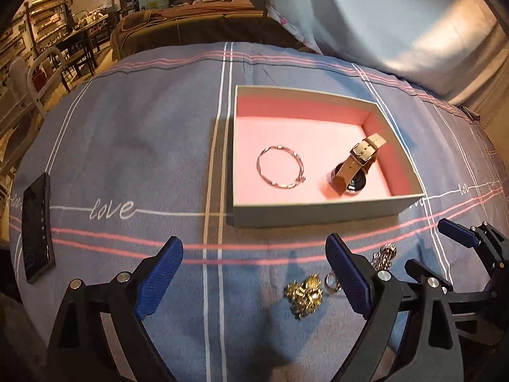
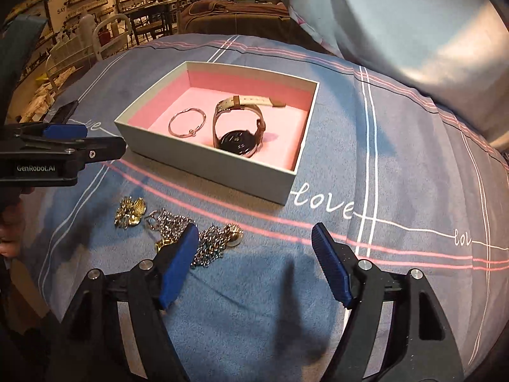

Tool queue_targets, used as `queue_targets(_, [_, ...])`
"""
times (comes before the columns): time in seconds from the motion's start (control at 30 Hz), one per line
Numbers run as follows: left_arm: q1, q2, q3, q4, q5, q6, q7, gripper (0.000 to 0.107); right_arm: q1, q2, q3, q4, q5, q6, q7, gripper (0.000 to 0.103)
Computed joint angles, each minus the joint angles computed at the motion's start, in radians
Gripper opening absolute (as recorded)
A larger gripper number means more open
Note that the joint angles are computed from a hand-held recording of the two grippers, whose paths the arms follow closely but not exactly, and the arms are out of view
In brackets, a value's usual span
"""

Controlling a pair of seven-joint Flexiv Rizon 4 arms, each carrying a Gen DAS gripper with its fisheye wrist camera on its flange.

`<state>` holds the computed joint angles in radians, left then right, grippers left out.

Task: Organize jewelry
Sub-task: 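Lift both open tools out of the box back toward the pile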

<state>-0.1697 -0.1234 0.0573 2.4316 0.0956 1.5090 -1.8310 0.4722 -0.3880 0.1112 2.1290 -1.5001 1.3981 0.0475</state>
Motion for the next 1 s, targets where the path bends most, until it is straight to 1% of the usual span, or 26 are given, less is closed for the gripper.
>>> queue_targets(0.03, [0.015, 0.002, -0.021, 0.038, -0.041, 0.019, 0.025, 0.089, 0.008, -0.006, -0.008, -0.003, -0.049, -0.009, 0.039, 0.073])
queue_targets(0.07, [0.018, -0.003, -0.027, 0.058, -0.057, 0.033, 0.028, 0.089, 0.016, -0.016, -0.002, -0.005, -0.049, -0.035, 0.038, 0.073])
queue_targets(0.1, [0.01, -0.005, -0.016, 0.071, -0.05, 0.033, 0.017, 0.089, 0.03, -0.026, 0.005, -0.008, -0.029, -0.074, 0.023, 0.073])
queue_targets(0.13, [0.02, -0.007, -0.029, 0.09, -0.073, 0.043, 0.035, 0.089, 0.042, -0.034, 0.006, -0.013, -0.027, -0.102, 0.017, 0.073])
queue_targets(0.17, [0.018, -0.008, -0.03, 0.1, -0.081, 0.047, 0.044, 0.089, 0.048, -0.046, 0.007, -0.021, -0.031, -0.103, 0.017, 0.073])
queue_targets(0.2, [-0.004, -0.009, 0.003, 0.093, -0.044, 0.035, 0.014, 0.089, 0.046, -0.053, 0.005, -0.03, -0.064, -0.082, 0.041, 0.073])
queue_targets(0.23, [-0.02, -0.01, 0.027, 0.086, -0.011, 0.029, -0.011, 0.089, 0.034, -0.066, 0.009, -0.042, -0.088, -0.034, 0.041, 0.073])
queue_targets(0.27, [-0.027, -0.011, 0.037, 0.079, 0.01, 0.024, -0.024, 0.089, 0.024, -0.078, 0.016, -0.051, -0.086, 0.004, 0.016, 0.073])
queue_targets(0.3, [-0.029, -0.012, 0.042, 0.072, 0.024, 0.02, -0.035, 0.089, 0.027, -0.077, 0.015, -0.054, -0.1, 0.0, 0.026, 0.073])
queue_targets(0.37, [-0.029, -0.017, 0.035, 0.058, 0.034, 0.02, -0.038, 0.089, 0.023, -0.056, 0.011, -0.049, -0.167, -0.046, 0.127, 0.073])
queue_targets(0.4, [-0.046, -0.023, 0.05, 0.036, 0.065, 0.008, -0.063, 0.089, 0.008, -0.052, 0.017, -0.043, -0.163, -0.056, 0.149, 0.073])
queue_targets(0.43, [-0.06, -0.031, 0.061, 0.017, 0.096, 0.006, -0.087, 0.089, -0.001, -0.056, 0.024, -0.034, -0.104, -0.052, 0.106, 0.073])
queue_targets(0.47, [-0.06, -0.041, 0.05, 0.002, 0.099, 0.005, -0.083, 0.09, 0.001, -0.057, 0.029, -0.023, -0.044, -0.063, 0.045, 0.073])
queue_targets(0.5, [-0.061, -0.052, 0.039, -0.013, 0.097, -0.004, -0.076, 0.09, 0.011, -0.049, 0.029, -0.008, 0.002, -0.09, -0.005, 0.074])
queue_targets(0.53, [-0.071, -0.063, 0.04, -0.03, 0.106, -0.007, -0.083, 0.09, 0.02, -0.041, 0.049, 0.009, 0.104, -0.145, -0.094, 0.074])
queue_targets(0.57, [-0.072, -0.074, 0.032, -0.04, 0.102, -0.003, -0.078, 0.09, 0.038, -0.023, 0.037, 0.031, 0.147, -0.171, -0.118, 0.074])
queue_targets(0.63, [-0.086, -0.094, 0.034, -0.06, 0.106, -0.009, -0.078, 0.09, 0.044, 0.012, 0.031, 0.069, 0.206, -0.191, -0.105, 0.075])
queue_targets(0.67, [-0.085, -0.104, 0.029, -0.062, 0.101, -0.002, -0.069, 0.091, 0.048, 0.031, 0.017, 0.083, 0.188, -0.189, -0.08, 0.075])
queue_targets(0.73, [-0.103, -0.115, 0.052, -0.07, 0.111, 0.006, -0.078, 0.093, 0.038, 0.041, -0.009, 0.083, 0.075, -0.136, -0.007, 0.076])
queue_targets(0.77, [-0.137, -0.12, 0.092, -0.09, 0.141, -0.019, -0.107, 0.093, 0.031, 0.029, -0.003, 0.069, 0.071, -0.117, -0.014, 0.077])
queue_targets(0.8, [-0.179, -0.126, 0.145, -0.118, 0.193, -0.051, -0.158, 0.093, 0.031, 0.012, -0.004, 0.049, 0.049, -0.099, -0.009, 0.077])
queue_targets(0.83, [-0.198, -0.13, 0.177, -0.135, 0.242, -0.069, -0.201, 0.093, 0.027, -0.007, -0.015, 0.024, -0.011, -0.068, 0.024, 0.077])
queue_targets(0.87, [-0.189, -0.129, 0.182, -0.138, 0.255, -0.081, -0.215, 0.093, 0.022, -0.03, -0.018, -0.004, -0.054, -0.046, 0.054, 0.077])
queue_targets(0.9, [-0.16, -0.12, 0.167, -0.125, 0.246, -0.082, -0.211, 0.093, 0.024, -0.045, -0.016, -0.024, -0.065, -0.059, 0.069, 0.077])
queue_targets(0.97, [-0.089, -0.092, 0.121, -0.076, 0.198, -0.051, -0.174, 0.093, 0.024, -0.071, -0.006, -0.045, -0.028, -0.072, 0.032, 0.077])
queue_targets(1.0, [-0.061, -0.076, 0.103, -0.051, 0.177, -0.032, -0.151, 0.093, 0.025, -0.068, -0.012, -0.042, -0.032, -0.083, 0.044, 0.077])
